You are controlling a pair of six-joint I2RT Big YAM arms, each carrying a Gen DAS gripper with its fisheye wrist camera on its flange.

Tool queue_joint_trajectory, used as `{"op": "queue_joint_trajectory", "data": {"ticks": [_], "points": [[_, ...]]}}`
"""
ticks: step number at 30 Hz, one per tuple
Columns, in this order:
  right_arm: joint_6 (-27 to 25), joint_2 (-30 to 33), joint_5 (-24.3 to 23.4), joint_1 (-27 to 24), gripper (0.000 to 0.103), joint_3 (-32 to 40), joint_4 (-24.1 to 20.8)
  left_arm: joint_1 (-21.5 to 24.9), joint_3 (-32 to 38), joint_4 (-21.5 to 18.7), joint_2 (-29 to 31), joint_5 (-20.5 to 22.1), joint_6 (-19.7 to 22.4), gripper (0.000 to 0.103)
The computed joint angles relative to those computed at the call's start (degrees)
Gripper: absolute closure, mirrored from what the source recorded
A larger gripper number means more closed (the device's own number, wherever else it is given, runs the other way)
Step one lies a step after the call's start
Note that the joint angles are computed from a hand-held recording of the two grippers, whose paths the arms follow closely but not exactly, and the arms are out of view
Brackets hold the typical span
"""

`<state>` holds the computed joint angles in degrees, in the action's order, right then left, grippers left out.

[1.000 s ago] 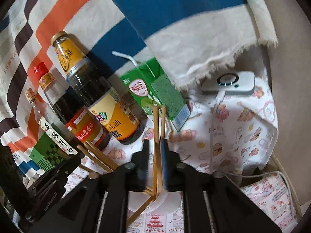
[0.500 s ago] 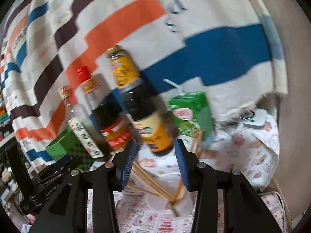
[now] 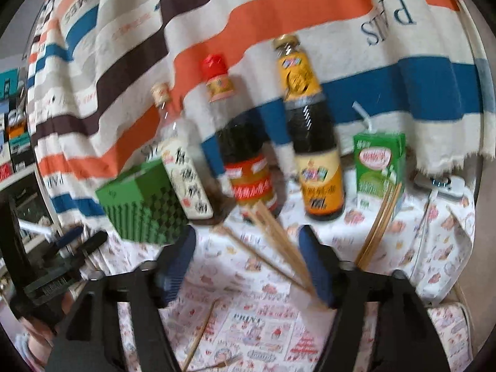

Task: Organize utensils
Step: 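Raise both open tools away from the cup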

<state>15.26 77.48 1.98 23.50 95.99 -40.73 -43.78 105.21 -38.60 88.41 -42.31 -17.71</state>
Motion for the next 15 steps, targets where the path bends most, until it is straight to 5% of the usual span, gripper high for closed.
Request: {"op": "queue_joint_trajectory", "data": {"ticks": [5,15], "points": [[1.17,-0.35,2.36,2.05,0.03,-0.93,-3.14,0.36,-5.46,2.63,-3.09,1.67,-0.82,0.001],[4.46,-2.72,4.82,5.07,0.026,-8.95,1.29,1.85,-14.98,5.81,-6.46,4.93,-5.62,0.001]]}}
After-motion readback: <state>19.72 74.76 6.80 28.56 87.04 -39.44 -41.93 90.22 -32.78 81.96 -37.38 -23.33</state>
